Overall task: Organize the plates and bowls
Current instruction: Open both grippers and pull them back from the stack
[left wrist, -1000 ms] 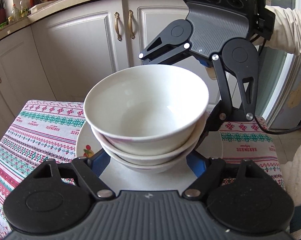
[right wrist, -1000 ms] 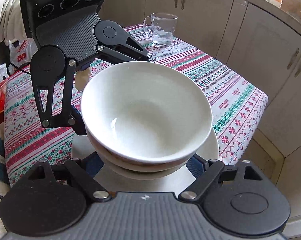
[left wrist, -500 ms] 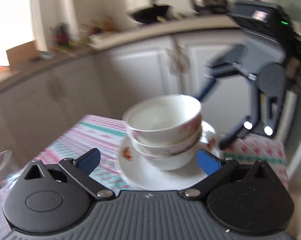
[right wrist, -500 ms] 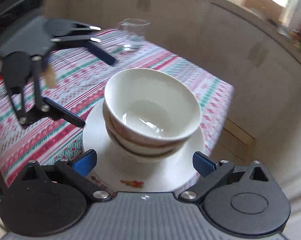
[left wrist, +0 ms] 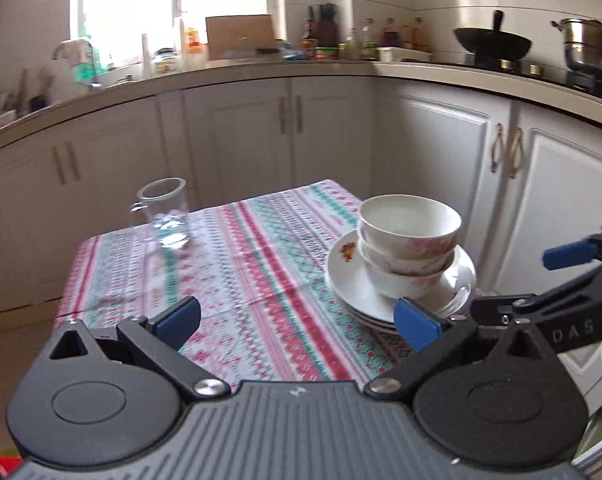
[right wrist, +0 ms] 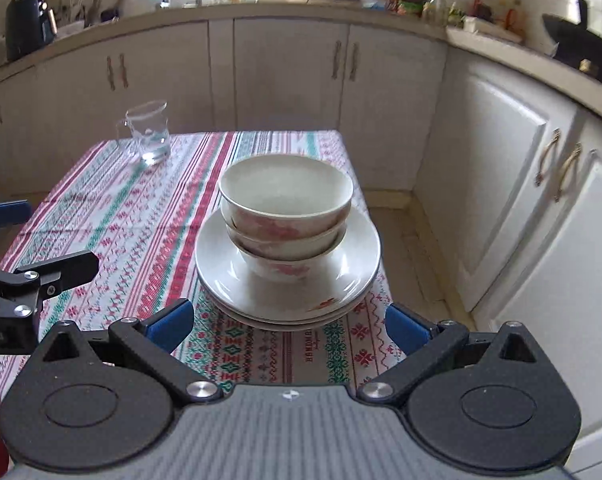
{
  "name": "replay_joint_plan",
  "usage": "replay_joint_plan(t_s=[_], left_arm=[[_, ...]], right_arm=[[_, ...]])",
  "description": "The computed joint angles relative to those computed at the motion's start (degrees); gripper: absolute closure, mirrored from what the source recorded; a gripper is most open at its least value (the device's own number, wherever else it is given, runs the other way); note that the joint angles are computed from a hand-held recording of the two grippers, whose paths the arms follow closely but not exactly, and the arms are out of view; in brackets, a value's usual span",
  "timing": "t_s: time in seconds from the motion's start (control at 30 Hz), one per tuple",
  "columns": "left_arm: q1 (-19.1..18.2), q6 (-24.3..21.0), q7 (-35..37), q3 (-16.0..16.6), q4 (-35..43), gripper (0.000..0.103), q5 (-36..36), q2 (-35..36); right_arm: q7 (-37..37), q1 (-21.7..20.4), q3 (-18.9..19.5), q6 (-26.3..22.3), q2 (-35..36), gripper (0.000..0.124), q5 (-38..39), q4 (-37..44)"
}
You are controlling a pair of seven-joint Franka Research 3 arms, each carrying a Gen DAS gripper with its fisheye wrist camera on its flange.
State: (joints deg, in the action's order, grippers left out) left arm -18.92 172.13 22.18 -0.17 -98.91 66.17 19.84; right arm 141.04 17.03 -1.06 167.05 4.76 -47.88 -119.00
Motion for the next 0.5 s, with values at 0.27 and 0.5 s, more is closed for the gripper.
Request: replay_joint_plan(t_s=[0.27, 0.5], left_arm=[[0.49, -4.53, -2.39, -1.49, -3.80, 0.001, -1.36, -3.58], [1.46, -6.31, -2.49, -3.14, -4.22, 0.001, -1.56, -4.25]], right_arm=[[10.87, -0.07, 1.57, -0.70, -2.33, 0.021, -8.76, -1.14], [12.78, -0.61, 2.66, -2.11, -2.66, 0.021, -10.88, -0.88]])
